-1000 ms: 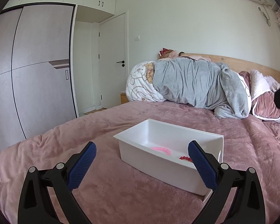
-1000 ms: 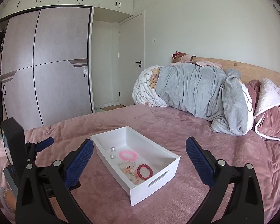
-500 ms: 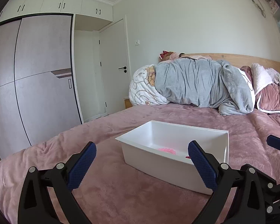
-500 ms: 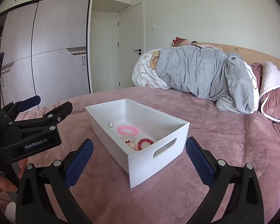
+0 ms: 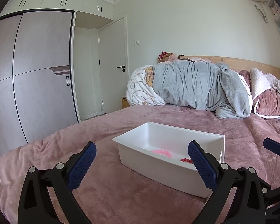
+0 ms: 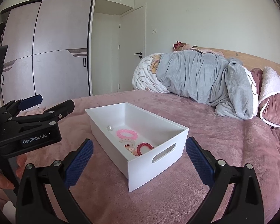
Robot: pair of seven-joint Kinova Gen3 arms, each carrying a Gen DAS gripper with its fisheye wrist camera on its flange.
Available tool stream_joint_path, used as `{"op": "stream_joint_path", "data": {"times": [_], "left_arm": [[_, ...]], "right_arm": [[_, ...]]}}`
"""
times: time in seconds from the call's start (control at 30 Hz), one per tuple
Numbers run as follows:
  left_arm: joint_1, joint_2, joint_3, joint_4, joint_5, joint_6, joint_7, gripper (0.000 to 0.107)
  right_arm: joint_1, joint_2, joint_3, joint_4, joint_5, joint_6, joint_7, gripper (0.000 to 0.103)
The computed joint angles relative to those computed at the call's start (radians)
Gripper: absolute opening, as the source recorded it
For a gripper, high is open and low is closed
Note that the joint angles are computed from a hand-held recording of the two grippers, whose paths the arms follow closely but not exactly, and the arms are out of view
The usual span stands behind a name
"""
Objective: Organize jewelry
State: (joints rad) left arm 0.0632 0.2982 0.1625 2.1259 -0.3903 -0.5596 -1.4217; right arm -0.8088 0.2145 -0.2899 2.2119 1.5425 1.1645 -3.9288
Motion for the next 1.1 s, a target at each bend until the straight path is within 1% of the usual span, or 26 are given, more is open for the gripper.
{"op": "stream_joint_path", "data": {"times": [0.1,0.53,0.73,0.87,1.1], "left_arm": [[0.01,0.001,-0.008,0.008,0.013,-0.003,-0.02,0.1],[0.001,0.004,-0.004,0.014,0.011,0.002,-0.024,0.1],[0.023,0.007,-0.018,0.014,0.056,0.008,-0.064,0.1],[0.013,0.006,-0.008,0.019,0.049,0.001,-0.051,0.1],[0.024,0.005,-0.014,0.018,0.072,0.006,-0.066,0.1]], "right_arm": [[0.001,-0.002,0.0,-0.005,-0.004,-0.002,0.009,0.098],[0.007,-0.002,0.002,-0.007,-0.006,-0.027,0.028,0.098],[0.009,-0.002,0.003,-0.006,-0.003,-0.033,0.024,0.098],[0.013,-0.001,0.004,-0.008,-0.004,-0.043,0.026,0.098],[0.014,0.0,0.006,-0.01,-0.006,-0.05,0.036,0.098]]}}
